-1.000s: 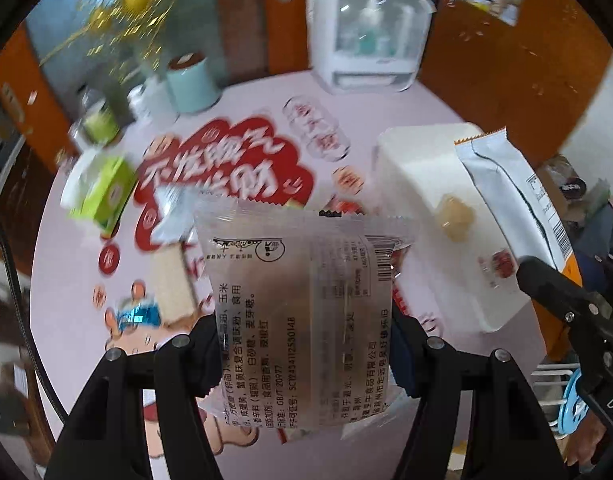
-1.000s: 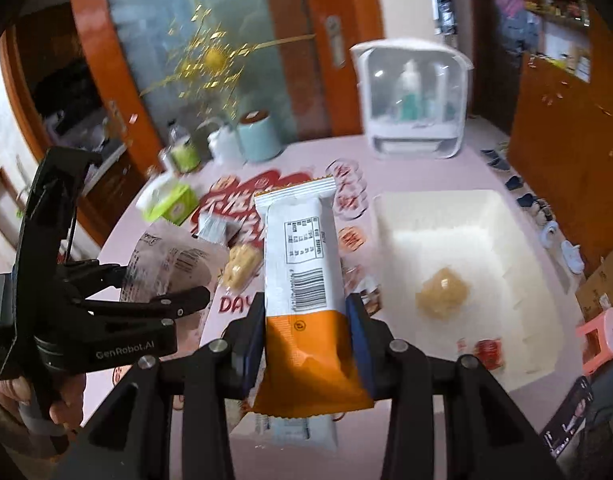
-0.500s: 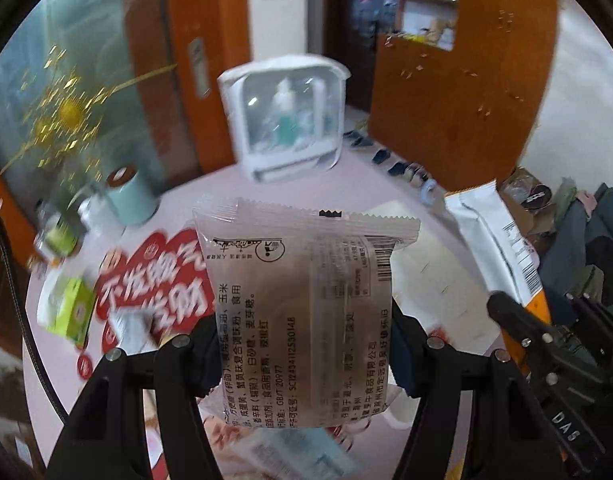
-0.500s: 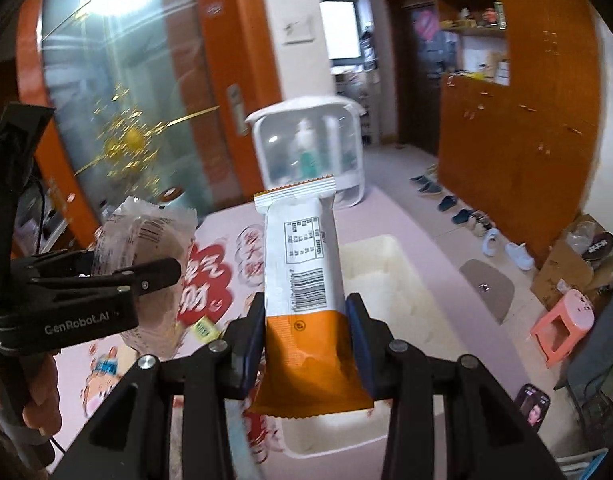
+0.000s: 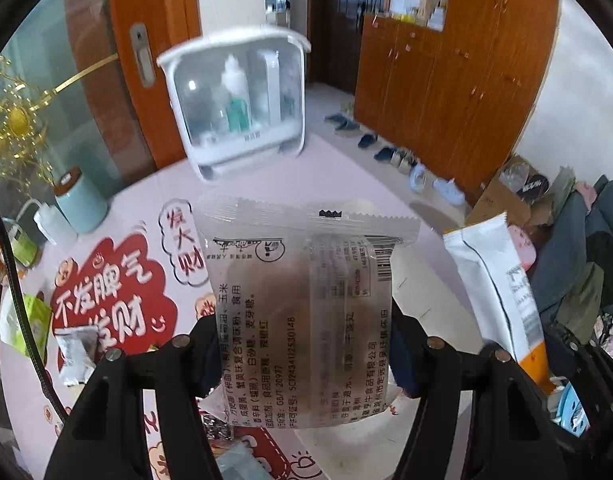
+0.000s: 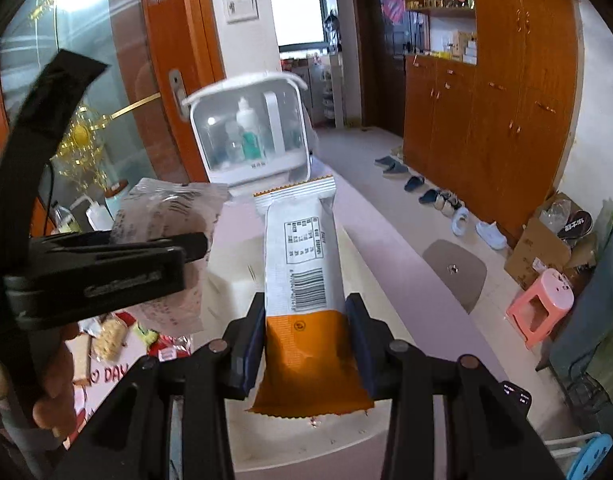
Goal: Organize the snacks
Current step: 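Carry both snacks over the white tray and open both tools, then lift both tools away from the white tray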
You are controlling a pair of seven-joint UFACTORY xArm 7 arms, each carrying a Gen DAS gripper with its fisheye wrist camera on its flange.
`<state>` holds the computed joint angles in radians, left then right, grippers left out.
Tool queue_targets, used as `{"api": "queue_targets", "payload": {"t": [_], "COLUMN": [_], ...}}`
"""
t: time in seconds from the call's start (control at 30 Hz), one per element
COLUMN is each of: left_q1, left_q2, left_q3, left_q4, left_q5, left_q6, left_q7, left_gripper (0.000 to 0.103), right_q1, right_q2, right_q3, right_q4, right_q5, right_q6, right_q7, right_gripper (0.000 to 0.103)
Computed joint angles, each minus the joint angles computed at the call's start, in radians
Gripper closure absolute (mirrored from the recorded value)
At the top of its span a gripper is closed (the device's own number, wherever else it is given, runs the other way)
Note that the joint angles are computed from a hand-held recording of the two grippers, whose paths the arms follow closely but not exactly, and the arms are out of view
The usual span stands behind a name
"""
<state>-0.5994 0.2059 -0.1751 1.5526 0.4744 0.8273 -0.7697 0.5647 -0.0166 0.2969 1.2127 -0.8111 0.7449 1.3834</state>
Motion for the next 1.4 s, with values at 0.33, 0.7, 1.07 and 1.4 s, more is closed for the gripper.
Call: {"api": "queue_targets", "payload": {"t": [0.33, 0.7, 1.07, 1.4], "left_q1": [-0.030, -0.049, -0.004, 0.055], "left_q2": [0.177, 0.246, 0.151, -0.066], "left_q3": [0.034, 0.056, 0.049, 0.014], "left_q4": [0.125, 0.160, 0.045, -0.191], "left_q5": [-0.054, -0.084, -0.164, -0.143], "left_q6": [0.065, 0.075, 0.037, -0.006], "left_q7": [0.038, 0.122, 0.092, 0.020], "left_gripper": [0.038, 0.020, 0.006, 0.006], "right_q1": [-0.016, 0.008, 0.056, 0.079], "right_q2": [0.058, 0.175, 0.187, 0.181], "right_q3": [-0.036, -0.068, -0.088, -0.073], "right_q4": [-0.024, 0.043, 0.071, 0.085], "right_q5": [0.120, 0.315, 0.307, 0.319], "right_q6": [-0.073, -0.015, 0.028, 0.061], "right_q7": [-0.092, -0.291, -0.282, -0.285], "right_gripper": [0.062, 0.060, 0.033, 0.033]}}
